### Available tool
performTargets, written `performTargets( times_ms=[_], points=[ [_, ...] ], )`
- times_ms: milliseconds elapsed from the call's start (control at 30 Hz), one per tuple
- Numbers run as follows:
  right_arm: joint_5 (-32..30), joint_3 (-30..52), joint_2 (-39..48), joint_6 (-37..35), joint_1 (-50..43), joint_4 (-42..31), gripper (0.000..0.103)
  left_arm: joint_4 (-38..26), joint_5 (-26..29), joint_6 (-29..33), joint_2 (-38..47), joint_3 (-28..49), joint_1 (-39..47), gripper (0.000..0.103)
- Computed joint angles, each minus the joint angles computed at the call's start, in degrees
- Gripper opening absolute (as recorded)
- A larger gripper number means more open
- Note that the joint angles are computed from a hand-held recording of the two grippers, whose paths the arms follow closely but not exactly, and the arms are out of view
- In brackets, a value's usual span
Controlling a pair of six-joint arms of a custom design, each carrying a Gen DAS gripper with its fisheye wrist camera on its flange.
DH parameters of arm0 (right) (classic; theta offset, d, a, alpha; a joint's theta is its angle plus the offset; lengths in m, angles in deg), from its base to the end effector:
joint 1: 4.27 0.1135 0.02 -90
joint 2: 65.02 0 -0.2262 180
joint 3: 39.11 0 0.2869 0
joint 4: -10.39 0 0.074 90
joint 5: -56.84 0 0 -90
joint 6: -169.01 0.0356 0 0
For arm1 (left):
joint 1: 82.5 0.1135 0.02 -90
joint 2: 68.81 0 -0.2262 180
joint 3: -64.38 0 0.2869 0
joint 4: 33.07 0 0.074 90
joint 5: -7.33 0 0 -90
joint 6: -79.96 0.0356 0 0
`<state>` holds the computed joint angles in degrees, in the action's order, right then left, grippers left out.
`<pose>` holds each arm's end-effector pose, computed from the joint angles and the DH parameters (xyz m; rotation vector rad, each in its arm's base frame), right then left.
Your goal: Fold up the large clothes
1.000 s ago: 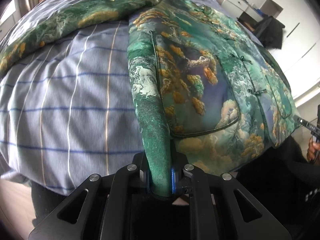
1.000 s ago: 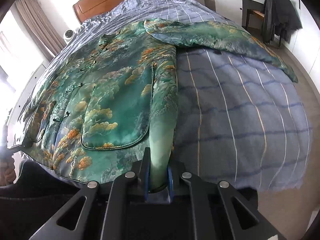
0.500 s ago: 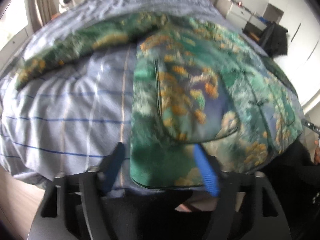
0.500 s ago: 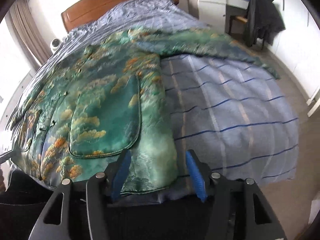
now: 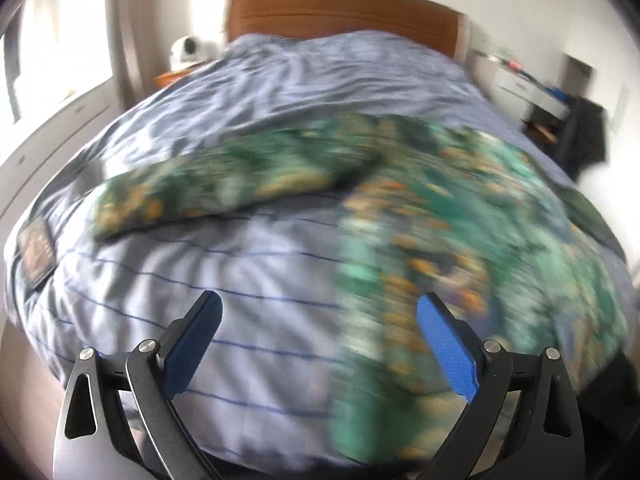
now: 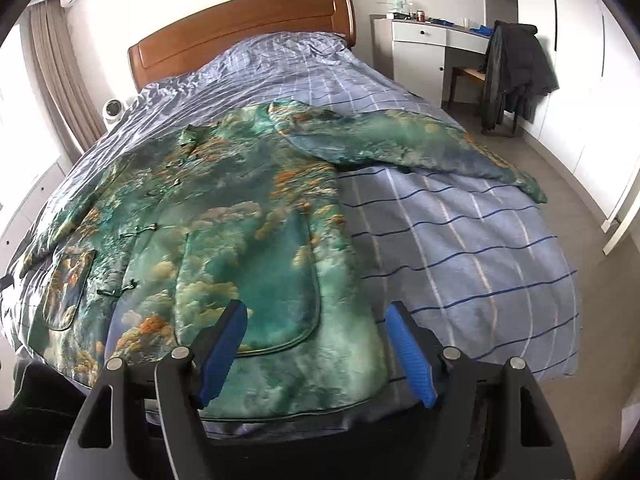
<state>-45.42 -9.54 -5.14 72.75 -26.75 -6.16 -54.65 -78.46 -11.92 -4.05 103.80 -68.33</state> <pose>0.2141 -0.0804 0.0850 0.2340 2.3531 0.0140 0.2504 0.0605 0.1153 -0.2989 2.3681 0.0136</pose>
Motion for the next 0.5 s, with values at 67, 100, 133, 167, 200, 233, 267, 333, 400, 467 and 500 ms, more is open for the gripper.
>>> performTargets(
  times_ms=[67,100,133,167,200,233,267,333,400,467,500],
  points=[
    [0.17,-0.33,0.01,0.59,0.7,0.17,0.073,3.86,1.81,0.82,9.74,5.8,9.04,0.098],
    [0.01,-0.3,0.14,0.78,0.77,0.1,0.073,4.84,2.75,1.16,14.05,8.91,12.52,0.098],
    [-0.2,-0.31,0.22,1.08,0.91,-0.11,0.073,5.62,2.79,1.2,18.71,12.6,15.78,0.098],
    [-0.3,-0.27,0.35,1.28,1.06,-0.27,0.073,6.23,2.33,0.58,24.88,18.08,19.58,0.098],
    [-0.16,-0.25,0.47,1.47,1.38,-0.33,0.073,6.12,2.77,0.32,28.86,21.82,21.95,0.098],
    [0.18,-0.24,0.45,1.62,1.82,-0.53,0.073,5.55,2.88,-0.4,33.33,26.24,23.96,0.098],
    [0.66,-0.32,0.24,1.8,2.4,-0.72,0.073,4.41,3.01,-1.18,38.06,31.09,25.62,0.098],
    [1.35,-0.52,-0.33,2.19,3.46,-1.09,0.073,0.33,4.32,-2.38,47.09,40.72,27.57,0.098],
    [2.35,-0.56,-0.81,2.68,4.78,-1.59,0.073,-4.61,6.82,-3.53,55.07,49.3,28.46,0.098],
    [3.77,-0.35,-0.85,3.15,6.25,-2.1,0.073,-7.76,8.17,-4.27,60.56,54.89,28.56,0.096],
    [4.43,-0.22,-0.9,3.37,7.0,-2.44,0.073,-8.49,8.11,-4.4,62.31,56.44,28.41,0.08]
  ],
)
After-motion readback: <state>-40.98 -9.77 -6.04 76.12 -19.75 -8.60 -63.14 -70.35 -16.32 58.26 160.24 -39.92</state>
